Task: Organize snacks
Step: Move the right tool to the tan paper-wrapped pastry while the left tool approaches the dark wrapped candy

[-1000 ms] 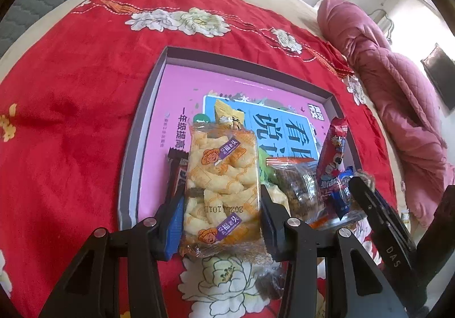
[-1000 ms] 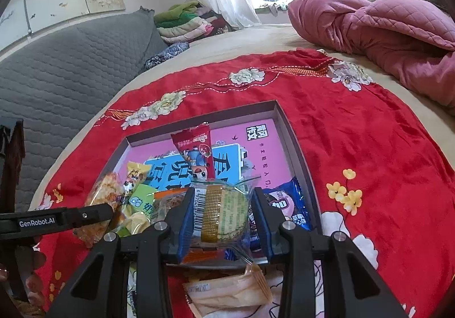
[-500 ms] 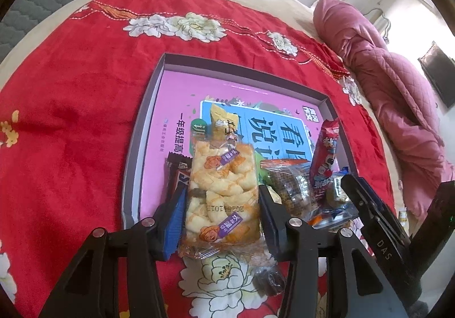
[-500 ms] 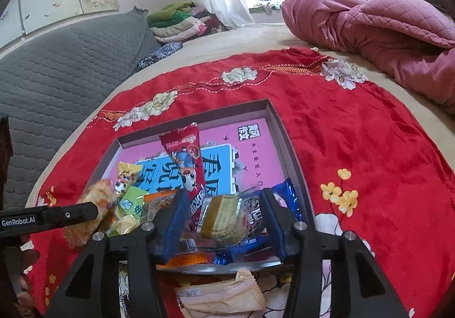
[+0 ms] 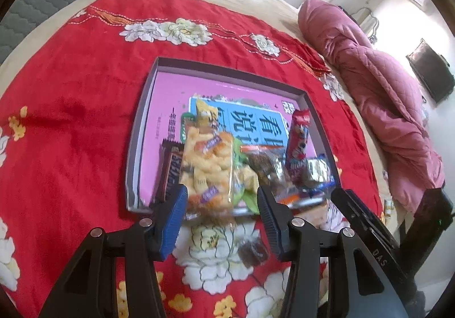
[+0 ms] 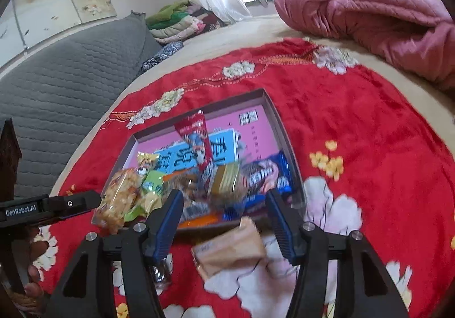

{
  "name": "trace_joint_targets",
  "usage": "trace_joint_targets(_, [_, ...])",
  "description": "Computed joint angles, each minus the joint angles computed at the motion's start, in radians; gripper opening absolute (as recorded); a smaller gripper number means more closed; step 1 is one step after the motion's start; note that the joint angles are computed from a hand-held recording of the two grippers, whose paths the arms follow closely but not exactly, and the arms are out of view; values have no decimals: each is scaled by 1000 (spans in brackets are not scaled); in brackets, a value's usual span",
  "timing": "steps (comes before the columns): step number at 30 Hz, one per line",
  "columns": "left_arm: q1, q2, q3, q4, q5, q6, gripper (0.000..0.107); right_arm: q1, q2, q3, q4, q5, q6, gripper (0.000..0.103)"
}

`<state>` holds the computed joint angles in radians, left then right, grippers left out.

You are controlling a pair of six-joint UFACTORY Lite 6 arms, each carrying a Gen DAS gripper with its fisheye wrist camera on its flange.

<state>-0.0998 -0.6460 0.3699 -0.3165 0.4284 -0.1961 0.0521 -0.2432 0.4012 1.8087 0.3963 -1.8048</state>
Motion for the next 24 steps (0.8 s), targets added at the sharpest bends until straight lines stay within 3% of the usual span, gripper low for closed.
trace_joint_targets(6, [-62, -125, -81, -17, 70, -39, 53, -17, -54, -43, -178, -1, 203, 61])
trace_joint_targets(12, [-164, -64, -134, -141, 9, 0, 53, -59, -55, -69, -337, 34, 379, 61])
trace_joint_targets(16, [-217, 9, -143, -159, -49, -28, 53, -103, 6, -53, -333, 71, 377, 61])
trace_joint_targets(24, [-256, 138, -155, -391, -146, 134, 53, -136, 170, -2, -247, 152, 296, 60])
